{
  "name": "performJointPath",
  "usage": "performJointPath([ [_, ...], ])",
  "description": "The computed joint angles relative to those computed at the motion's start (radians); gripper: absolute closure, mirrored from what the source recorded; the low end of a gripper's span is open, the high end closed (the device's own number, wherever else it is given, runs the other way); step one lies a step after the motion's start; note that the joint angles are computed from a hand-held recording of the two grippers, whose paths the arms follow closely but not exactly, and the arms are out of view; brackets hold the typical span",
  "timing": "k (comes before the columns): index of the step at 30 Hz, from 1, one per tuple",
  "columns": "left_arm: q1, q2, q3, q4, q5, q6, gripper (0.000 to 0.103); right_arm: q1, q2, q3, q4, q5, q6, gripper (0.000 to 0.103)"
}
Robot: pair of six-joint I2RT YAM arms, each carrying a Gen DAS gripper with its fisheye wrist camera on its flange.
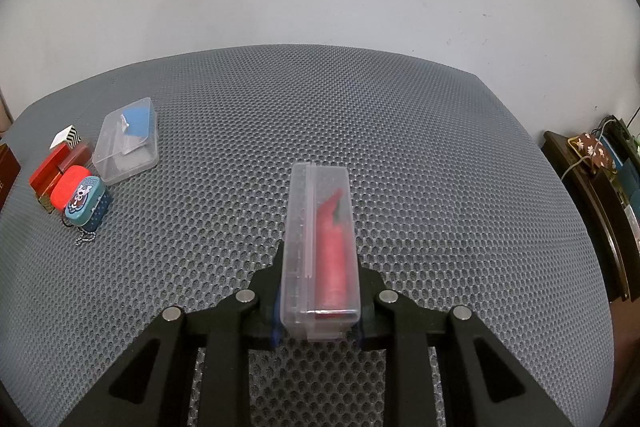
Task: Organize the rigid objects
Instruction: 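Carry the silver bar into the tin with the left gripper and release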
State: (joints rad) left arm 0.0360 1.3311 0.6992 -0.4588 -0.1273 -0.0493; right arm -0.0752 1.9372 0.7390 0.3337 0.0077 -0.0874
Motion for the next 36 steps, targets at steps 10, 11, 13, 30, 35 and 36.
performJointPath([
  [10,0.137,-0.003,-0.024,0.015,0.017,0.068,0.023,0.028,-0.007,-0.017,0.01,0.024,0.018,0.078],
  [11,0.148,-0.007,-0.025,0.012,0.021,0.076,0.022,0.036,-0.01,-0.02,0.009,0.03,0.024,0.078],
  [13,0.159,-0.004,-0.034,0.023,0.021,0.081,0.023,0.04,-0.011,-0.021,0.009,0.033,0.026,0.078],
  [30,0.255,0.041,-0.057,0.076,0.03,0.147,0.022,0.046,-0.012,-0.018,0.005,0.038,0.03,0.078],
  [35,0.266,0.096,-0.055,0.109,0.018,0.161,0.022,0.045,-0.01,-0.017,0.006,0.037,0.029,0.078],
  [36,0.269,0.111,-0.051,0.112,0.019,0.16,0.022,0.047,-0.01,-0.017,0.006,0.039,0.03,0.078],
])
